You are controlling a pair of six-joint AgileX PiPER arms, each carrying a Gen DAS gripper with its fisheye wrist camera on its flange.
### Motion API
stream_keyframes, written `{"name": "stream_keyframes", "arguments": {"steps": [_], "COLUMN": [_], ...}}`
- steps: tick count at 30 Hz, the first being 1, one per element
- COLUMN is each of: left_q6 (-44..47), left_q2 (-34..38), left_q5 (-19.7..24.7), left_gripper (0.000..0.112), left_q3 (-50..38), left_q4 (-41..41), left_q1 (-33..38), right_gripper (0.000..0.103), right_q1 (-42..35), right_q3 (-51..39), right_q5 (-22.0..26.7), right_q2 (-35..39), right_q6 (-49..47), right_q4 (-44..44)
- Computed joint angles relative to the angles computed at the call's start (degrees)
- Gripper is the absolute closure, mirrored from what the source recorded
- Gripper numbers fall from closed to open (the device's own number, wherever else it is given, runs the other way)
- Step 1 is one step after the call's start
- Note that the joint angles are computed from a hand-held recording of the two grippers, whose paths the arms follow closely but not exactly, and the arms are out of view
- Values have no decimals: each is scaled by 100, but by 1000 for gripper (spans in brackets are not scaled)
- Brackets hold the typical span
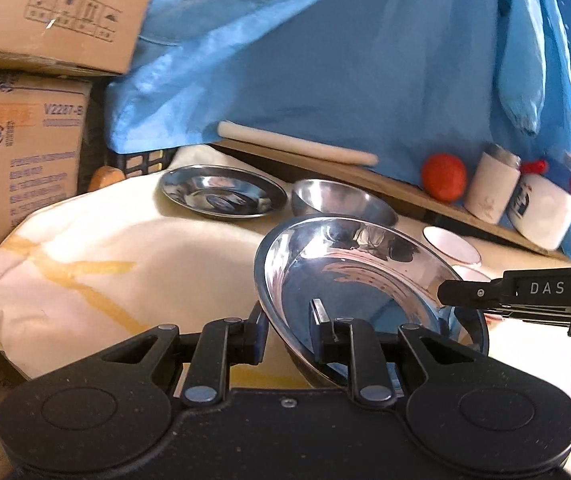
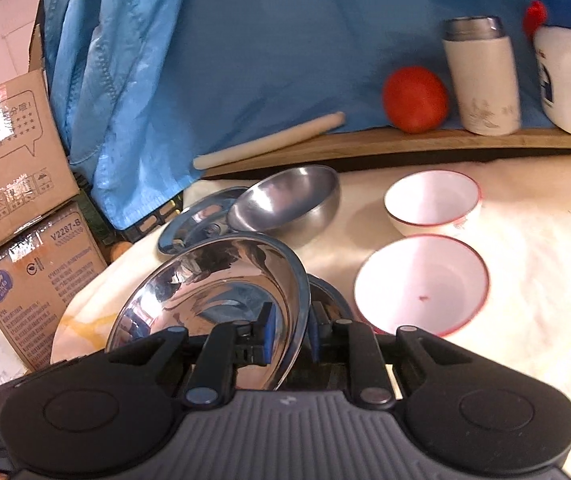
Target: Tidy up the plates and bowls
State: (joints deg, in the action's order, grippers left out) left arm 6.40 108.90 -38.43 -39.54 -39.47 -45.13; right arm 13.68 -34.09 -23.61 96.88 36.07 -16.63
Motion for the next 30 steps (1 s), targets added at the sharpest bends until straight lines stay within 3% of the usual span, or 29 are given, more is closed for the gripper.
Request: {"name": "stream_keyframes", "arguments": {"steps": [5, 16, 30], "left_q6": [545, 1737, 1325], "left_q2": [103, 319, 355], "left_q5": [197, 176, 293], "left_gripper": [85, 80, 77], "left_q3": [-241, -578, -539], "left_q4": [-438, -1515, -1086], "left_q1": [-136, -435, -294], "right_gripper": [81, 78, 62], "right_q1": [-74, 73, 858], "right_q3": [247, 409, 411], "right_q5": [-114, -233, -552], "right_q2": [-82, -54, 138], "right_q6": [-199, -1221, -4168], "right_q4": [106, 823, 3610]}}
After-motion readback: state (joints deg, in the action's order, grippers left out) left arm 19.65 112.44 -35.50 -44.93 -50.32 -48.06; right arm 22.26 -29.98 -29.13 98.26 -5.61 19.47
